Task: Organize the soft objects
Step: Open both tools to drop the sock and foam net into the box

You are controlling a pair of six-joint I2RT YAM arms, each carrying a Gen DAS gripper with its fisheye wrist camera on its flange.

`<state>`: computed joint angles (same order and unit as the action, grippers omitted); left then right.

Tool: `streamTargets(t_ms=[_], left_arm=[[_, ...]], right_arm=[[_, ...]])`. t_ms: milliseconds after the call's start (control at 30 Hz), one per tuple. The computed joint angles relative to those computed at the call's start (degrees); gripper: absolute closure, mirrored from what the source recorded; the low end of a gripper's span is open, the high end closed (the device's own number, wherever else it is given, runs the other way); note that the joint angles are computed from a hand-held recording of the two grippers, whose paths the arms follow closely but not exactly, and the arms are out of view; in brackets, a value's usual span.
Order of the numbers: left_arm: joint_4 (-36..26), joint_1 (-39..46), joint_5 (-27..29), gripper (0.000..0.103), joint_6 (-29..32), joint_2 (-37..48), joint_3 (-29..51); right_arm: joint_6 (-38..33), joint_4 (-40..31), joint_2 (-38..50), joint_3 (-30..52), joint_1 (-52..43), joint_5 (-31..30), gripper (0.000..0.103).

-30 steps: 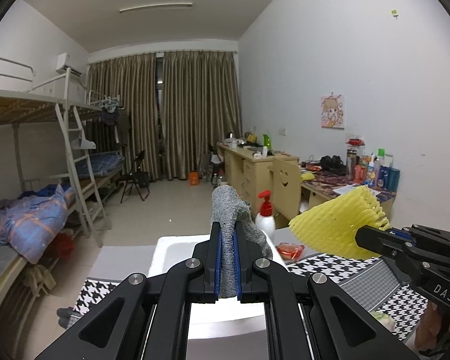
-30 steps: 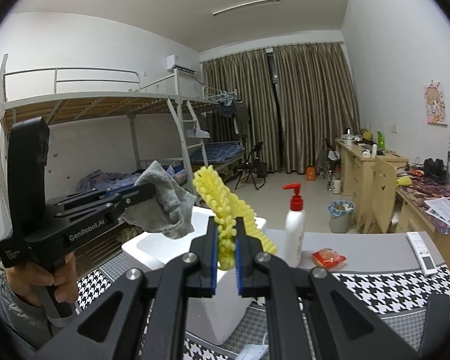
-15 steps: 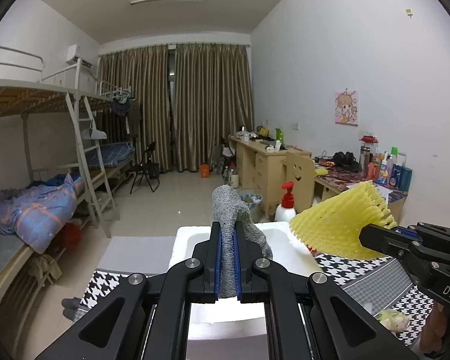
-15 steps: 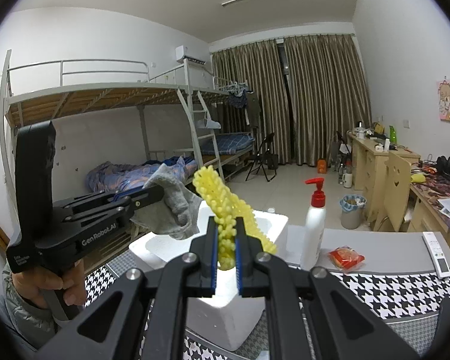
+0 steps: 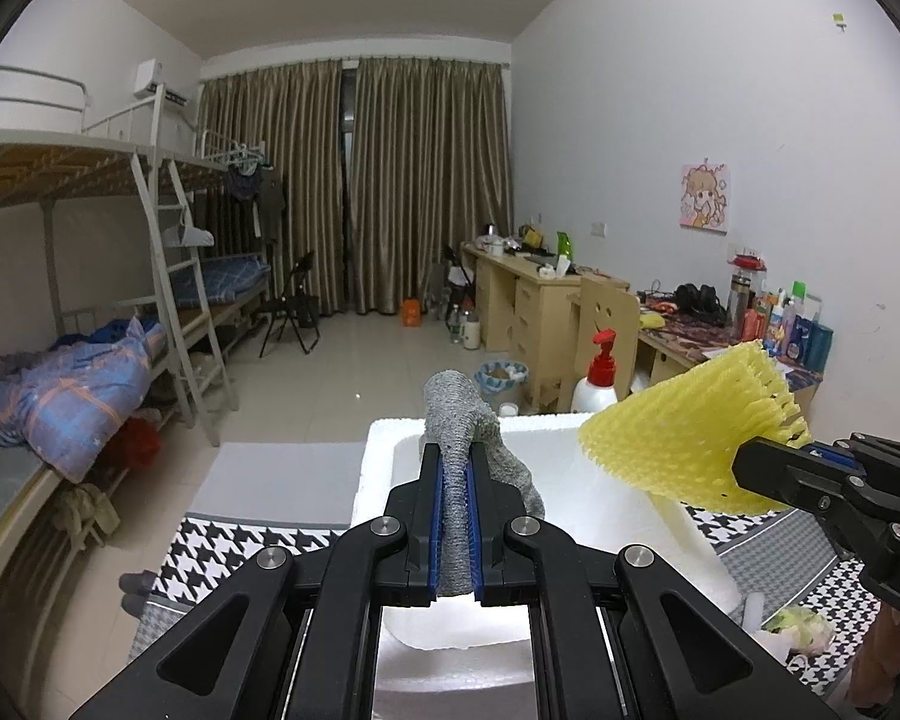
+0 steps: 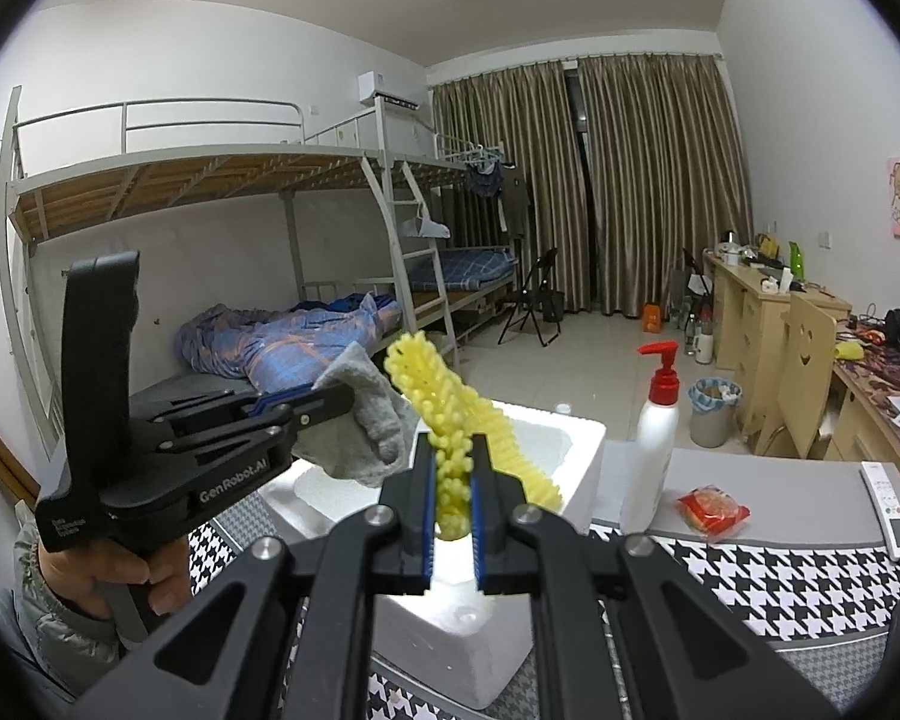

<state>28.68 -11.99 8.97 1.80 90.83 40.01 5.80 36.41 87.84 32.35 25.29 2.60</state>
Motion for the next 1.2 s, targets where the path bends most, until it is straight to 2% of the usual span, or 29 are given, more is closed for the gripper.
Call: streamTargets(t_ms=[67, 133, 167, 200, 267, 433, 700, 967, 1067, 1133, 1200], left_arm=[[-0.46, 0.30, 0.48, 0.094, 0.31, 0.70, 0.50], [-0.65, 0.44, -0.33, 0.085, 0.37, 1.25, 0.80], [-0.43, 0.83, -0.14, 0.072, 0.30, 1.44, 0.79], [-0.30, 1.23, 0.35, 0.054, 0.14, 1.45, 0.69], [0.68, 2.02, 0.86, 0.036, -0.38, 1.29, 0.14], [1.78, 3.49, 1.71, 0.019, -0.83, 1.12, -0.42], [3.97, 4.92, 2.29, 0.012, -1.04, 0.51, -2.05], [5.29, 6.30, 3.24, 0.011, -1.03, -0.05, -3.43], [5.29, 6.53, 3.24, 0.011, -0.86, 0.10, -3.51], [5.33, 6.96, 3.46, 0.011, -0.71, 0.41, -3.42], [5.57, 7.23, 3.43, 0.011, -0.72, 0.51, -3.56]], right_arm=[[0.01, -0.53, 0.59, 0.71, 0.39, 0.51, 0.091], [0.24, -0.91, 1.20, 1.41, 0.62, 0.69, 0.091], [0.30, -1.10, 1.41, 1.65, 0.66, 0.75, 0.091], [0.33, -1.30, 1.72, 1.97, 0.78, 0.91, 0.091], [0.50, -1.81, 2.44, 2.76, 0.99, 1.03, 0.091], [0.82, -3.59, 4.14, 5.09, 2.10, 1.57, 0.091], [0.97, -6.47, 6.68, 8.72, 2.89, 1.98, 0.091], [1.54, -9.13, 9.25, 11.66, 3.26, 2.34, 0.090], [2.08, -10.35, 10.29, 12.73, 3.33, 2.48, 0.078], [1.85, -10.18, 10.94, 12.95, 3.83, 3.18, 0.053], [1.52, -9.65, 11.00, 12.74, 4.39, 4.35, 0.043]])
